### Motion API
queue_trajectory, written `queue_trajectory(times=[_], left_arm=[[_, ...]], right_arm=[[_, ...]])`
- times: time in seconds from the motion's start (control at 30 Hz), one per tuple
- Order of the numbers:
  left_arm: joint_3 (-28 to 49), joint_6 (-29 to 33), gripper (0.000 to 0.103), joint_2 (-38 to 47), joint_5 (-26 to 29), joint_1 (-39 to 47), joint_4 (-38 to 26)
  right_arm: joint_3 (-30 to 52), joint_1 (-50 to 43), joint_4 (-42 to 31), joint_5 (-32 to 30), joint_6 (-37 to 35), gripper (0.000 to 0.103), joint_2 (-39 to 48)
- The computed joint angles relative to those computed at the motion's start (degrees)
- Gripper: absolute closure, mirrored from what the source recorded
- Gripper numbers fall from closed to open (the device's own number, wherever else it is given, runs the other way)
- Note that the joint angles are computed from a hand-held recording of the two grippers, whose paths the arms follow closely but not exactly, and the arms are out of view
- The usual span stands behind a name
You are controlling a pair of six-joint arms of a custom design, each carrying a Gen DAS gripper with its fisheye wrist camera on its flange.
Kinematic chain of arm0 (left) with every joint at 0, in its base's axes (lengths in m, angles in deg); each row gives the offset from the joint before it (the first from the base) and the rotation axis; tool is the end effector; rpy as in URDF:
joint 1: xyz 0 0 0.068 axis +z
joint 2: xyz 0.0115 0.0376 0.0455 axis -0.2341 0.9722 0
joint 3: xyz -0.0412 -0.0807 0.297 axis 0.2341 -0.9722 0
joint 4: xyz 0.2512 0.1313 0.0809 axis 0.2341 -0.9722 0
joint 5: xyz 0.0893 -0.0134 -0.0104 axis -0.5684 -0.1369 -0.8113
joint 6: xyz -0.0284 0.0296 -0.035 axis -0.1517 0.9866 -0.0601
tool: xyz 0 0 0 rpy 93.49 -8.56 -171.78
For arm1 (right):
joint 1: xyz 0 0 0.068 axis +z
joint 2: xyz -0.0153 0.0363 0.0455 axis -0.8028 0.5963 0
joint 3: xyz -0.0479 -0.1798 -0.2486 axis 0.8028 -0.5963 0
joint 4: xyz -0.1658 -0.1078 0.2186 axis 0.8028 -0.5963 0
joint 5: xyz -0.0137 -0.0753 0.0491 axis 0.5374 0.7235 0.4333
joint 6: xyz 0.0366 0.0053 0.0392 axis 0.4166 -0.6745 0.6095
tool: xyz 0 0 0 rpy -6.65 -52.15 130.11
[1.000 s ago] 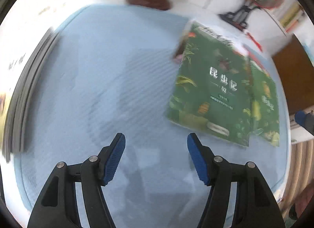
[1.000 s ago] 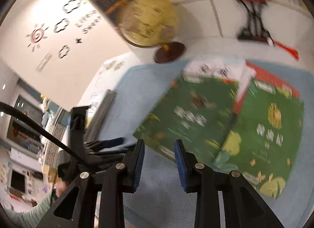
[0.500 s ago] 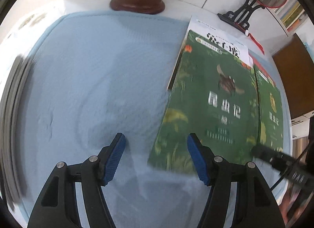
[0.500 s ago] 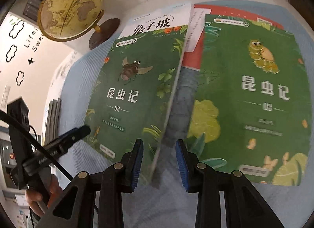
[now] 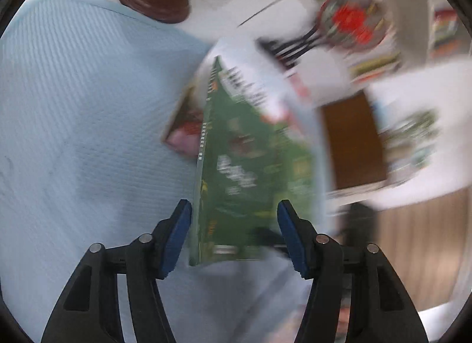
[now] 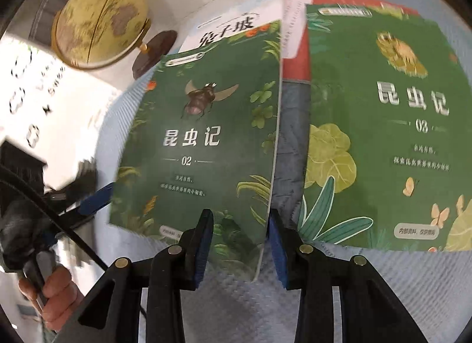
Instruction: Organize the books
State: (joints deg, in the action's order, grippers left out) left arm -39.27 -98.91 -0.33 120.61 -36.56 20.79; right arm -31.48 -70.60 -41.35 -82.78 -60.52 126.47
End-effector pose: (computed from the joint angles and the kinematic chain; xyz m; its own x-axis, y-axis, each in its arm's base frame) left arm 0.2535 -0.1308 0.2174 -0.9760 -0.0982 -0.1941 0.0784 0.6733 -0.7352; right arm 0.1860 -0.0360 0.1649 -0.9443 0.3147 -0.0961 0.2047 0.7904 0.5774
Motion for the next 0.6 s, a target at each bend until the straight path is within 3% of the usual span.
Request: queue_trajectory(times=[0.07, 0.1, 0.17, 0.23, 0.4, 0.5, 0.6], left_arm=[[0.60, 0.95, 0.055, 0.20, -0.81, -0.47, -0.88], [1.80, 2.67, 0.062, 1.33, -3.57, -1.61, -2.79], [4.03, 4.21, 0.066, 5.39, -8.84, -4.12, -5.12], [3.91, 3.96, 0.080, 8.35, -7.06, -4.46, -3.84], [7.69, 2.21, 0.084, 15.07, -10.51, -8.71, -2.97], [8.65, 0.82, 0.089, 15.46, -5.63, -7.60, -1.58], [5.78, -6.71, 0.089, 14.57, 4.46, -4.48, 8.05]], right_arm=[[0.00, -2.20, -0.10, -2.40, -1.14, 0.067, 1.64], [-0.12, -2.64, 0.06, -3.01, -1.28, 0.067, 1.92], [-0.31, -3.00, 0.33, -3.68, -1.16, 0.067, 2.19], [-0.02, -4.23, -0.48, -4.12, -2.69, 0.067, 2.87], [0.33, -4.24, -1.62, -3.49, -3.16, 0.067, 2.69], [2.64, -3.27, -3.96, -3.15, -1.80, 0.063, 4.33], [4.42, -4.77, -6.50, -3.93, -1.24, 0.059, 3.71]])
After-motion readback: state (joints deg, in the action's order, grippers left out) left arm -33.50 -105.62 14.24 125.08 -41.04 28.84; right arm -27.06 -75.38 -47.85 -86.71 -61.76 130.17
